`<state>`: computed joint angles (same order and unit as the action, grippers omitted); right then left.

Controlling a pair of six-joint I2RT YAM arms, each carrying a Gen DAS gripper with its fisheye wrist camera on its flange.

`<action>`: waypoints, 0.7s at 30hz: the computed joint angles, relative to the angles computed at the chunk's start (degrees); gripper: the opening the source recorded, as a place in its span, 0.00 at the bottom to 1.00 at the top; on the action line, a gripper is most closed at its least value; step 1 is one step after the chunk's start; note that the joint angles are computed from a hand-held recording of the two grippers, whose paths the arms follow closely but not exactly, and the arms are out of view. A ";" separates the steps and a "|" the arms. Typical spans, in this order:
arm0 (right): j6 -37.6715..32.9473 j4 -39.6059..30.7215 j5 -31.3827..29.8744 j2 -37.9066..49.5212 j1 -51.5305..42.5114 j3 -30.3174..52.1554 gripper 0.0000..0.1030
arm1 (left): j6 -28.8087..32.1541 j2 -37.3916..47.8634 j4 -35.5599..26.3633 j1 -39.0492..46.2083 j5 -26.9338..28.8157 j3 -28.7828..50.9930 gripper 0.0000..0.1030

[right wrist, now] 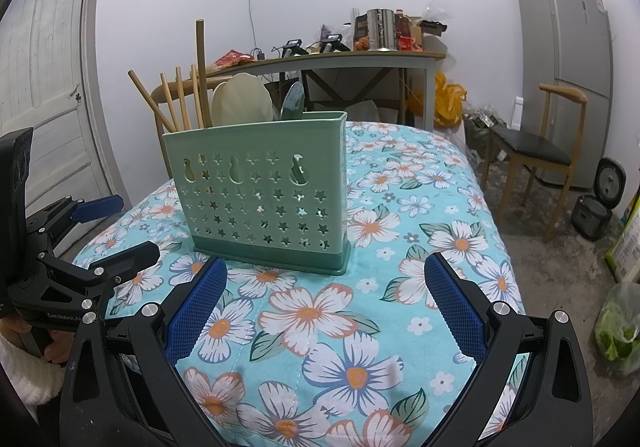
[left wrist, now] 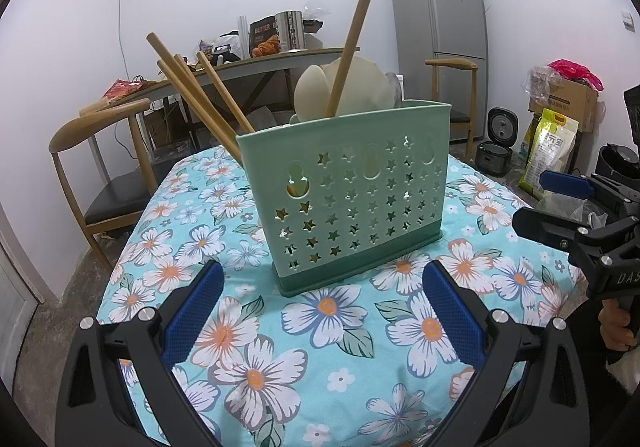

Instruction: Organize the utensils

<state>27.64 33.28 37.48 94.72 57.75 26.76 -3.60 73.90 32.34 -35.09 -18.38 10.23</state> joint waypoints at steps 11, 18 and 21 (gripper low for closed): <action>-0.03 0.01 0.01 0.00 0.00 -0.02 0.92 | 0.03 0.05 0.12 0.05 0.13 -0.06 0.95; -0.10 0.40 -0.19 -0.11 -0.07 -0.31 0.92 | 0.05 0.00 0.15 -0.03 0.13 -0.16 0.95; -0.19 0.29 -0.16 -0.04 -0.10 -0.22 0.92 | 0.04 0.09 0.27 -0.03 0.18 -0.15 0.95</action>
